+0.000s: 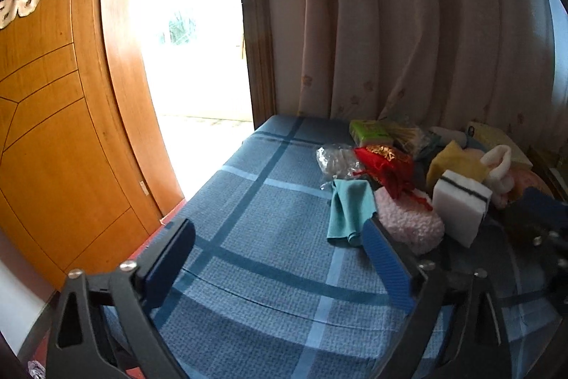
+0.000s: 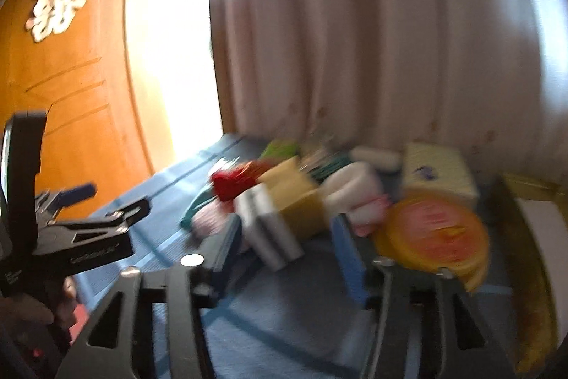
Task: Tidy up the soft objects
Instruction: 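Grasp the white sponge with black stripes with the right gripper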
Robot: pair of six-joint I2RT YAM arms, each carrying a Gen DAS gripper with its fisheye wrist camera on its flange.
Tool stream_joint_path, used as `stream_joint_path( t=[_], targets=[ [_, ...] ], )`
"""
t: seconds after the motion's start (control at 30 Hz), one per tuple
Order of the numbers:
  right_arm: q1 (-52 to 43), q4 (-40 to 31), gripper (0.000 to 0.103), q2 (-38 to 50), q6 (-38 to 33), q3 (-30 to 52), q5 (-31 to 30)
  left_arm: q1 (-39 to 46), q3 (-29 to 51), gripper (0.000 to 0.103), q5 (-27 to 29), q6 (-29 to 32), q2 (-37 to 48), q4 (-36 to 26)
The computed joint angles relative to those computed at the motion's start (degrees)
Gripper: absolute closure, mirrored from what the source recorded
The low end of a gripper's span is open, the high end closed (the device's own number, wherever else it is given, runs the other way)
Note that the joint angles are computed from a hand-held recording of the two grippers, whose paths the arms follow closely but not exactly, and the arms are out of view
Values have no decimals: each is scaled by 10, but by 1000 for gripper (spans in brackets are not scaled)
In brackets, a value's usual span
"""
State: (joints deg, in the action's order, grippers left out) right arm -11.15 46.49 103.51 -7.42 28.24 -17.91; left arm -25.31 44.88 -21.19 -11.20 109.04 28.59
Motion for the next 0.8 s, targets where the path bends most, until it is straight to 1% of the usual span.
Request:
stream_joint_path(
  t=[0.1, 0.17, 0.2, 0.3, 0.33, 0.4, 0.43, 0.5, 0.57, 0.63, 0.8],
  targets=[
    [21, -60, 56, 9, -3, 35, 11, 6, -2, 12, 8, 6, -3, 0],
    [26, -111, 56, 25, 0, 73, 3, 10, -6, 12, 13, 5, -7, 1],
    [28, -124, 56, 32, 1, 86, 2, 12, -8, 12, 15, 5, -9, 3],
    [33, -199, 56, 72, -3, 156, -1, 17, -10, 12, 18, 3, -11, 2],
    [34, -207, 56, 81, 0, 169, -2, 18, -10, 12, 18, 2, -11, 1],
    [33, -218, 56, 94, 3, 188, -1, 17, -11, 12, 17, 0, -13, -2],
    [31, -226, 58, 100, 8, 198, -9, 17, -10, 12, 17, 0, -14, -4],
    [24, -237, 68, 107, 17, 209, -17, 16, -9, 12, 16, 1, -16, -6],
    [11, -244, 69, 101, 18, 205, -33, 15, -12, 12, 16, 3, -19, -4],
    [-3, -239, 70, 88, 15, 186, -57, 15, -11, 12, 19, 3, -19, -2],
    [-42, -180, 70, 30, 9, 97, -123, 1, -3, 12, 25, 3, -14, -3]
  ],
)
